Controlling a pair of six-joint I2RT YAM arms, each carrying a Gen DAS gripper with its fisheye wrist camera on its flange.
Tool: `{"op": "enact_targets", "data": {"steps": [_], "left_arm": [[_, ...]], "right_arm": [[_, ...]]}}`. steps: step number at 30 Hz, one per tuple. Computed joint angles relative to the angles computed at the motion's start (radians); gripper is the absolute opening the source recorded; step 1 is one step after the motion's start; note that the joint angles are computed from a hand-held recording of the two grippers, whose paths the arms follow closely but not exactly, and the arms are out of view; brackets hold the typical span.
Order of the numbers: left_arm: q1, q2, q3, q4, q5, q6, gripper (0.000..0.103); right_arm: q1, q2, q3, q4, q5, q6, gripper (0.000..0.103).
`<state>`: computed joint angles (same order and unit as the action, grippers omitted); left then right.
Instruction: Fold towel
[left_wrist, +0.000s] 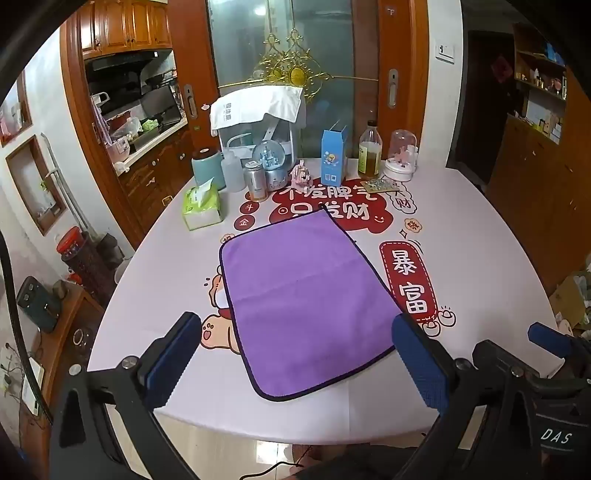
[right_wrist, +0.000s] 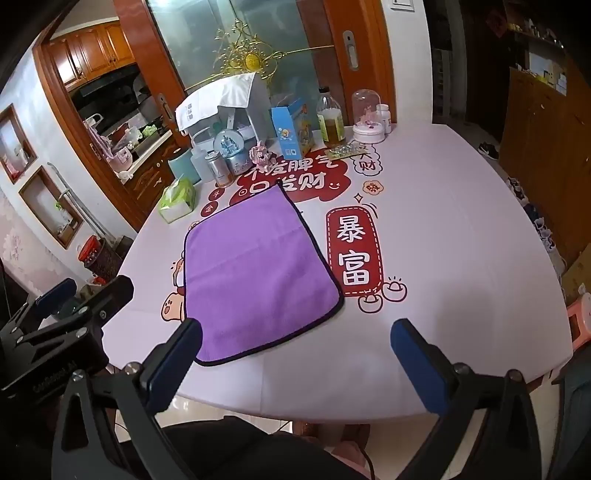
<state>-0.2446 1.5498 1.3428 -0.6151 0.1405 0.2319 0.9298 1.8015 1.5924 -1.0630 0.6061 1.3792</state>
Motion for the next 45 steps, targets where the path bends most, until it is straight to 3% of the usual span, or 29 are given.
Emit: {"op": "enact_targets", "data": {"steps": [19, 45], "left_arm": [[0.015, -0.016, -0.023, 0.021, 0.014, -0.001, 0.102], [0.042, 0.071, 0.065, -0.042, 0.068, -0.013, 0.102]], "right_arm": [[0.0, 0.031, 0.054, -0.047, 0.066, -0.04, 0.102], [-0.015, 0.045, 0.056, -0.002, 0.05, -0.09, 0.102]]}}
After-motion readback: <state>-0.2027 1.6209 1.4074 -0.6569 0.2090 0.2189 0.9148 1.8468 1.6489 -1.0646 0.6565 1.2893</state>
